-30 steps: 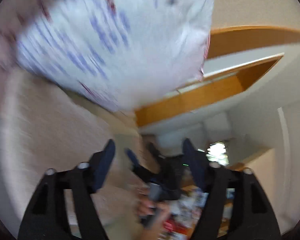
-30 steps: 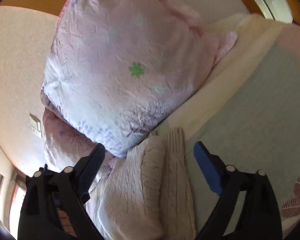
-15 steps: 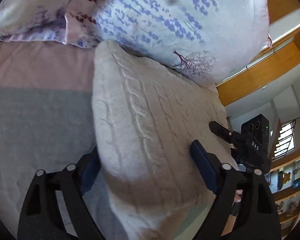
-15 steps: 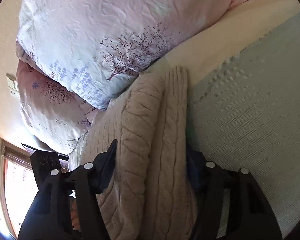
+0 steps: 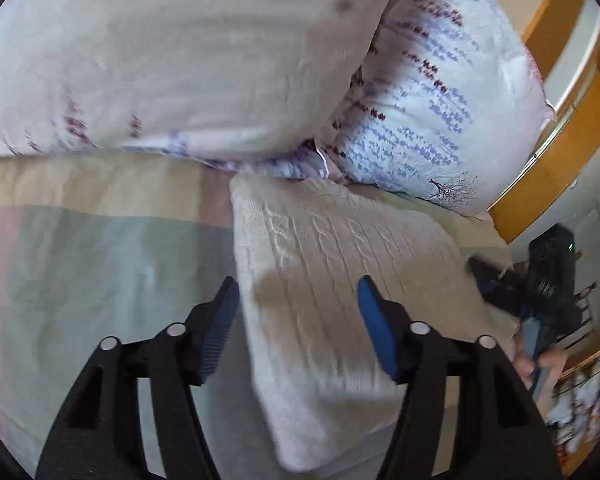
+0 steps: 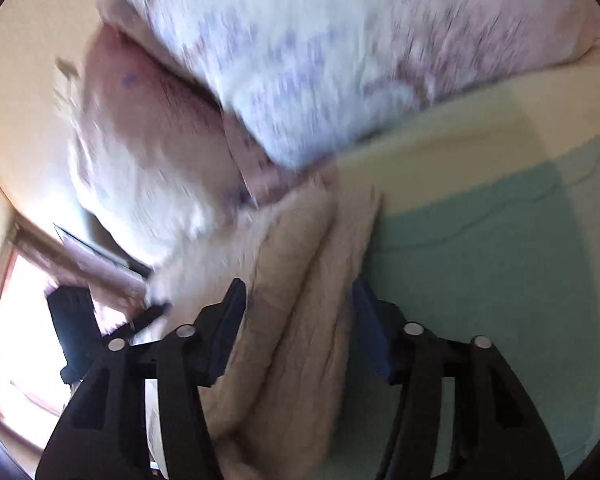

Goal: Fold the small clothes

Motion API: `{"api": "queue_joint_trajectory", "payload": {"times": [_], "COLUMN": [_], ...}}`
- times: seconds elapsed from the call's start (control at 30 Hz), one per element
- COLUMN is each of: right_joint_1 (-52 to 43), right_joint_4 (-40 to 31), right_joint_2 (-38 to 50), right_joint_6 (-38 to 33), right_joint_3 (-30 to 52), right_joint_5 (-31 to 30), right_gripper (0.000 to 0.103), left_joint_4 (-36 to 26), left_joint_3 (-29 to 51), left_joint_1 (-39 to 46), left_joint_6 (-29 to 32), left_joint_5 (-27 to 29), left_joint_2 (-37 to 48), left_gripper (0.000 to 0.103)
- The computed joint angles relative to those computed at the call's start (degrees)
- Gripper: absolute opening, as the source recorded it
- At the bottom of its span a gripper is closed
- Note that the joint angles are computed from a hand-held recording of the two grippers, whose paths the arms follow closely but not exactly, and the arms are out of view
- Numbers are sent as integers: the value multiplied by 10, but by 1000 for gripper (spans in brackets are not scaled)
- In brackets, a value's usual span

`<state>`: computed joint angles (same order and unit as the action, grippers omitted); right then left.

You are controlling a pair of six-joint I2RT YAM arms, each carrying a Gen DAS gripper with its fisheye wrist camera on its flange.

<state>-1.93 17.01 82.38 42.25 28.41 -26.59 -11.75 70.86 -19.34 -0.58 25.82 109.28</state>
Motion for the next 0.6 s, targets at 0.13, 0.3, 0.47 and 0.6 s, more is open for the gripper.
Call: {"api": "queue_joint_trajectory", "payload": {"times": [0.13, 0.3, 0.47, 0.6], "right_joint_1": [-9, 64, 32, 65], "right_joint_4": [96, -1, -14, -24], "right_joint_2": [-18, 32, 13, 29], "right_joint_6": [27, -20, 19, 39], "right_joint_3": [-43, 17, -9, 9], "right_joint_5": [-38, 10, 63, 127], "right_gripper": [59, 15, 14, 35], "left_joint_4": [106, 215, 230, 185], "left_joint_3": [-154, -286, -326, -304], "left_joint_1": [0, -22, -35, -31], "left_joint_6": [64, 104, 102, 81], "left_joint_5": [-62, -136, -141, -121], "left_joint_2": [-120, -190, -205, -176], "left_gripper": [87, 97, 101, 101]}}
